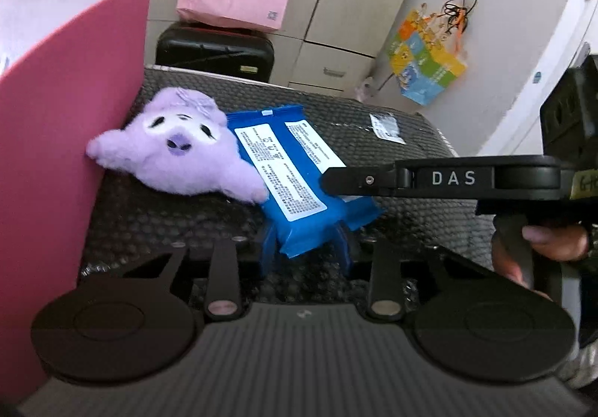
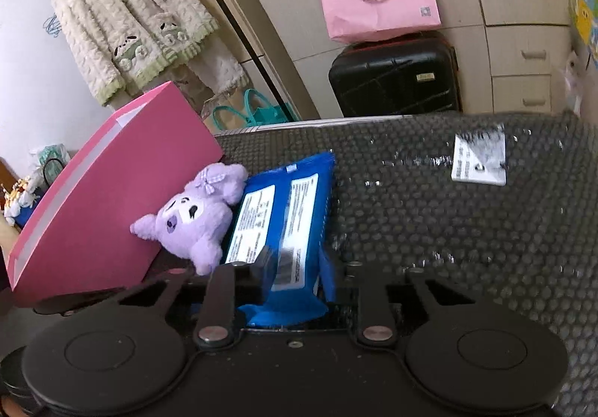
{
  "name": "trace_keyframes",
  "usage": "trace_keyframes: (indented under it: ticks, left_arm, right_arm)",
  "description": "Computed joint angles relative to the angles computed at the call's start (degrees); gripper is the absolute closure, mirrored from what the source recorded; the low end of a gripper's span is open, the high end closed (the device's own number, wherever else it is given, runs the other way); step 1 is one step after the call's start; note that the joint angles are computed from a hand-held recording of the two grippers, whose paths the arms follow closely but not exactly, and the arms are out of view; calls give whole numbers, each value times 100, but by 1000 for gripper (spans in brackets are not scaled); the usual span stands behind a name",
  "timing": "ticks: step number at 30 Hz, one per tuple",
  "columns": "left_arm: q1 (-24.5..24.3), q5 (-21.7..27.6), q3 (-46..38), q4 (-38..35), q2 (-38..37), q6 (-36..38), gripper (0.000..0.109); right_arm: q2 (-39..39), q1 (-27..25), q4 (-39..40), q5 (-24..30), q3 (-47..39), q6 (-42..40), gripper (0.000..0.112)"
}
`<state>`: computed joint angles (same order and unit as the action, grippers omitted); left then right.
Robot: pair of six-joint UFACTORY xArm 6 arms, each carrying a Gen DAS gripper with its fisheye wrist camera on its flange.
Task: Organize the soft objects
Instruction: 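Close both grippers on the blue wrapped packet, then lift the blue packet off the table with both grippers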
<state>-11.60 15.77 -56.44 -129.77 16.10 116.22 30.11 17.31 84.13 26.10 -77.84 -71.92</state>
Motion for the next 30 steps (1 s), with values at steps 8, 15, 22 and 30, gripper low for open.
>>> trace_keyframes:
  ticks: [8,15,22,30]
  left_arm:
    - [122,821,772,1916,-590,-1867,79]
    - [-59,434,928,3114,-830,-2949,79]
    - [-23,107,320,2615,-272,-2932,79]
    - [-19,240,233,1906,-130,-2209,76]
  right_arm:
    - [-667,-76,510,4,874,-350,90]
    - [-1201,2,886,-365,1551,-956,92]
    - [-1078,-223,404,83,1392,-554,82]
    - [-1052,-251,283,373,1499,-1070,77]
